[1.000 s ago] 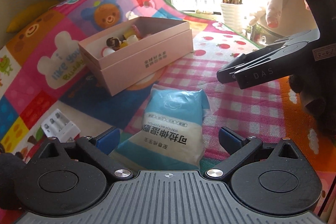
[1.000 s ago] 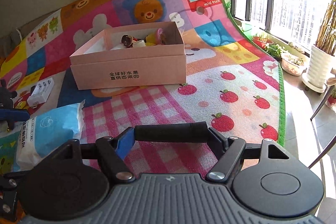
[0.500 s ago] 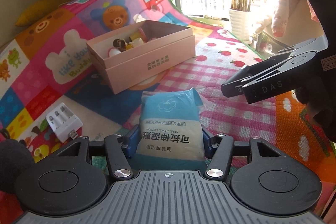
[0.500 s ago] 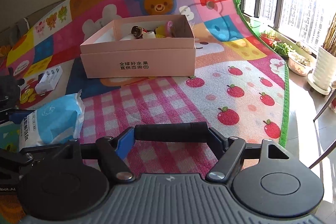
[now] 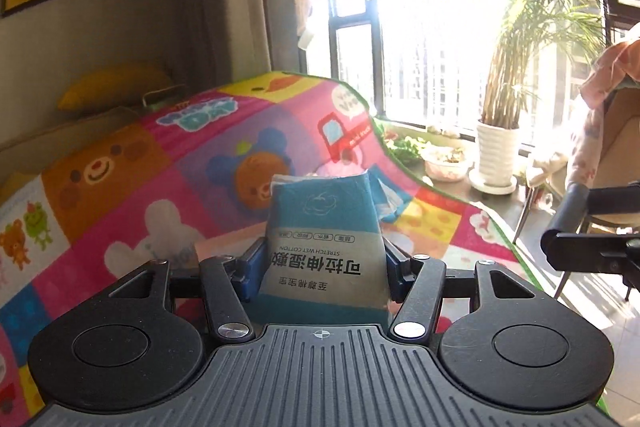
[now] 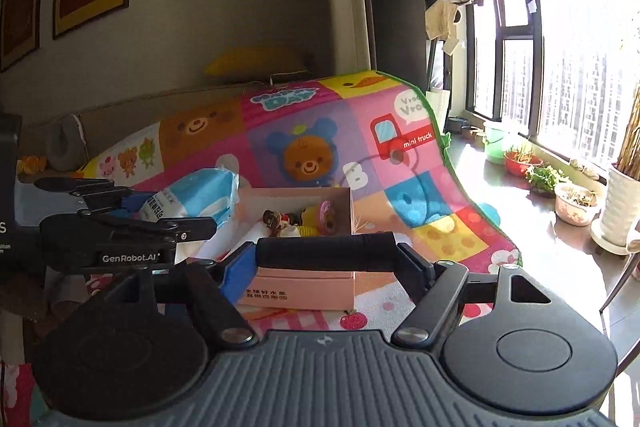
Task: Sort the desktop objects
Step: 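Carry the cylinder into the pink box with the right tool while the left carries the wipes packet in, then open both tools over the pink box and withdraw them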
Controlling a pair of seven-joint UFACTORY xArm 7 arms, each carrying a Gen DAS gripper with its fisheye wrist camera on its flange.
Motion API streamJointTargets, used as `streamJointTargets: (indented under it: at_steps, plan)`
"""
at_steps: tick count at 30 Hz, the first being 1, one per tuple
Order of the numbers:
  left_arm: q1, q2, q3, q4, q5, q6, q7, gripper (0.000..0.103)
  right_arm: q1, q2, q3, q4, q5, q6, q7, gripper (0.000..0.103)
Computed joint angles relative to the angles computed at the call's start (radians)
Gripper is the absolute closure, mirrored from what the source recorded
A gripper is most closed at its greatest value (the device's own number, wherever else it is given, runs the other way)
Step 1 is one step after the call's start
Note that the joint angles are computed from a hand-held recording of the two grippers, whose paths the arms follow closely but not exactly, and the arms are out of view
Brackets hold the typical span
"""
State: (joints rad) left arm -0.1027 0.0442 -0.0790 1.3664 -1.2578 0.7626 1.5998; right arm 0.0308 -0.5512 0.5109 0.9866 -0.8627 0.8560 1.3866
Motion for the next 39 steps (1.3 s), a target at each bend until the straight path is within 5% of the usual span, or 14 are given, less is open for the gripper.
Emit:
streamJointTargets:
  at_steps: [6,12,15,19,22,28,29,31,34,39]
  plan:
    - [0.02,0.167,-0.044,0.206,0.063,0.014,-0.218,0.007,-0.032,0.049,-0.018,0.042,-0.044,0.021,-0.017,0.029]
    - [0.106,0.083,-0.021,0.035,-0.003,-0.012,-0.099,0.003,-0.012,0.154,-0.092,0.091,-0.053,-0.021,-0.036,0.029]
    - [0.139,0.039,0.025,-0.062,0.049,0.105,-0.079,0.002,0.009,0.256,-0.139,0.17,-0.062,-0.071,-0.05,0.029]
    - [0.156,0.031,0.057,-0.127,0.113,0.196,-0.086,0.002,0.049,0.453,-0.206,0.361,-0.026,-0.13,-0.12,0.029]
    - [0.159,0.03,0.063,-0.163,0.115,0.185,-0.052,0.001,0.08,0.65,-0.248,0.588,0.072,-0.134,-0.217,0.021]
    - [0.19,0.06,0.075,-0.155,0.098,0.252,-0.04,0.001,0.179,0.789,-0.322,0.78,0.096,0.036,-0.239,0.022]
    - [0.195,0.065,0.074,-0.151,0.09,0.264,-0.041,0.0,0.196,0.792,-0.336,0.783,0.091,0.07,-0.236,0.025]
    - [0.199,0.077,0.071,-0.137,0.105,0.281,-0.061,0.0,0.232,0.812,-0.367,0.806,0.076,0.15,-0.24,0.052]
    - [0.208,0.09,0.066,-0.123,0.106,0.299,-0.077,0.0,0.271,0.866,-0.411,0.856,0.077,0.239,-0.28,0.072]
    - [0.214,0.092,0.06,-0.119,0.103,0.293,-0.094,0.0,0.254,0.873,-0.437,0.836,0.29,0.195,-0.293,0.081]
